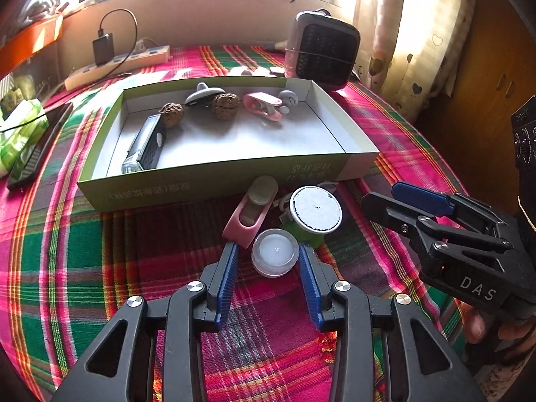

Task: Organize objects
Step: 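Withdraw both open tools from the box toward the tealight and round spool, then grasp the white tealight with the left tool while the right grasps the green-white spool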

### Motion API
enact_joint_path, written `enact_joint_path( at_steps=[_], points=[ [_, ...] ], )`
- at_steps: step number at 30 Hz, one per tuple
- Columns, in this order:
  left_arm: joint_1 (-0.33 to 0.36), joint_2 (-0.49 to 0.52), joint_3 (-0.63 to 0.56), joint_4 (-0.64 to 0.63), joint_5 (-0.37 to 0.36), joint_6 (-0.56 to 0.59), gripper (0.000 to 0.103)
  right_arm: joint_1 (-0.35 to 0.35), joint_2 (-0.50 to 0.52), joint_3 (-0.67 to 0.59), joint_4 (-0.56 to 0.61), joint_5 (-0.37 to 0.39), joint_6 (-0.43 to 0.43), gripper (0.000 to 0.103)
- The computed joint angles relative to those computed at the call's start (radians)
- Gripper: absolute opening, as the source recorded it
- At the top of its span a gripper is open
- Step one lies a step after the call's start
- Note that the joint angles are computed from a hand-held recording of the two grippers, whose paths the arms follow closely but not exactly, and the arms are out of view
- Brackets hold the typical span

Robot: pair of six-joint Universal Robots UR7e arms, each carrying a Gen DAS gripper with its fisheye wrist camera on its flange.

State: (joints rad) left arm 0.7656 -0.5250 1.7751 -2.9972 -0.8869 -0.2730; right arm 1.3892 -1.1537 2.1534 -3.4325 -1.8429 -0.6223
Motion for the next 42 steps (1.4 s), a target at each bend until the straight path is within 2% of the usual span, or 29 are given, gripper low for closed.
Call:
enact_joint_path(
  at_steps=[3, 6, 16, 29, 42],
  points=[
    [0.000, 0.002, 0.000, -0.007, 0.005, -0.007, 0.034, -0.002, -0.001, 0.001, 0.004, 0.002, 0.000, 0.052],
    [-0.001, 0.002, 0.002, -0.005, 0.021, -0.015, 0.027, -0.002, 0.001, 0.001, 0.006, 0.003, 0.000, 0.052],
    [0.007, -0.012, 0.024, -0.038, -0.001, -0.017, 0.027, 0.007, 0.007, 0.004, 0.010, -0.003, -0.005, 0.052],
    [0.020, -0.049, 0.079, -0.079, 0.042, -0.032, 0.027, 0.028, 0.039, -0.011, 0.090, 0.009, -0.058, 0.052],
    [0.039, -0.058, 0.084, -0.107, 0.037, -0.018, 0.027, 0.060, 0.098, -0.066, 0.086, -0.044, -0.072, 0.052]
  ],
)
